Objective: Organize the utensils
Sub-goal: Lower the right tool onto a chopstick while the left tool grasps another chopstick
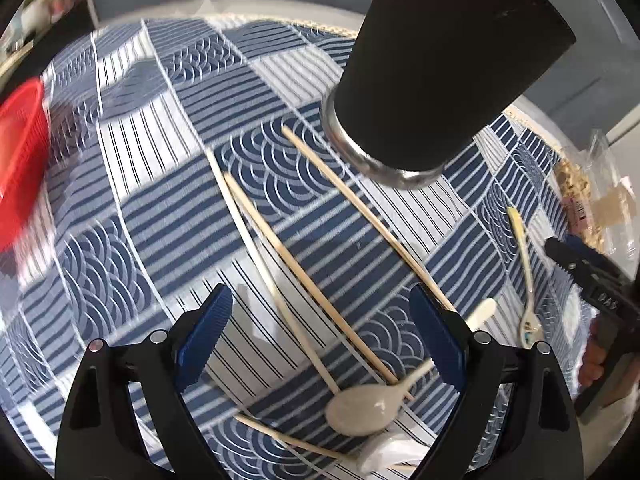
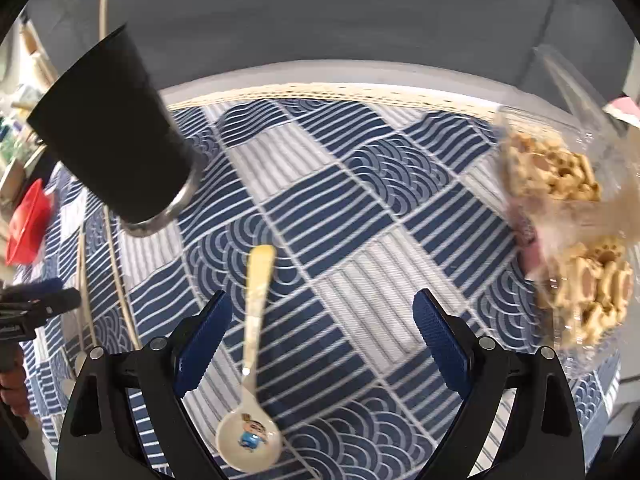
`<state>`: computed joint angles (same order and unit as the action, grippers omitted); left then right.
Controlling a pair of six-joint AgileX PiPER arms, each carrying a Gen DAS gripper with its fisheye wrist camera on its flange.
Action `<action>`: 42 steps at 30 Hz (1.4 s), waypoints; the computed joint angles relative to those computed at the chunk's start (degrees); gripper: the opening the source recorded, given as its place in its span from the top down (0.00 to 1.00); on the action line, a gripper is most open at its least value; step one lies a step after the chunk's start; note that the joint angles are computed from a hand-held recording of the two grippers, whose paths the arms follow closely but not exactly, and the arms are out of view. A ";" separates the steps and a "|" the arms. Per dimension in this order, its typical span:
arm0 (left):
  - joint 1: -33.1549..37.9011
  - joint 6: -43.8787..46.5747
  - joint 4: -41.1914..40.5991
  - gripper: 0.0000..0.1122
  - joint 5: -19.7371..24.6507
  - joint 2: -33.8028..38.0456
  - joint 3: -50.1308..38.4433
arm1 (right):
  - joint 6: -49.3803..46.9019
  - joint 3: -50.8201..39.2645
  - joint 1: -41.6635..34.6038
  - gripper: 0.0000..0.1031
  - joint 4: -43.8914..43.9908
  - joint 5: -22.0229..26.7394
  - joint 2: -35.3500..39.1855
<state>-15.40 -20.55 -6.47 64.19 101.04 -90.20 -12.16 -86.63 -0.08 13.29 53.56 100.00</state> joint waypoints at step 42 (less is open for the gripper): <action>-5.62 5.39 10.14 0.13 2.26 -3.70 3.55 | 13.22 -4.41 19.47 0.07 -12.65 -7.75 8.51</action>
<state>-21.03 -15.16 3.67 66.44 97.34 -86.65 1.06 -91.04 19.39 0.64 45.81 108.51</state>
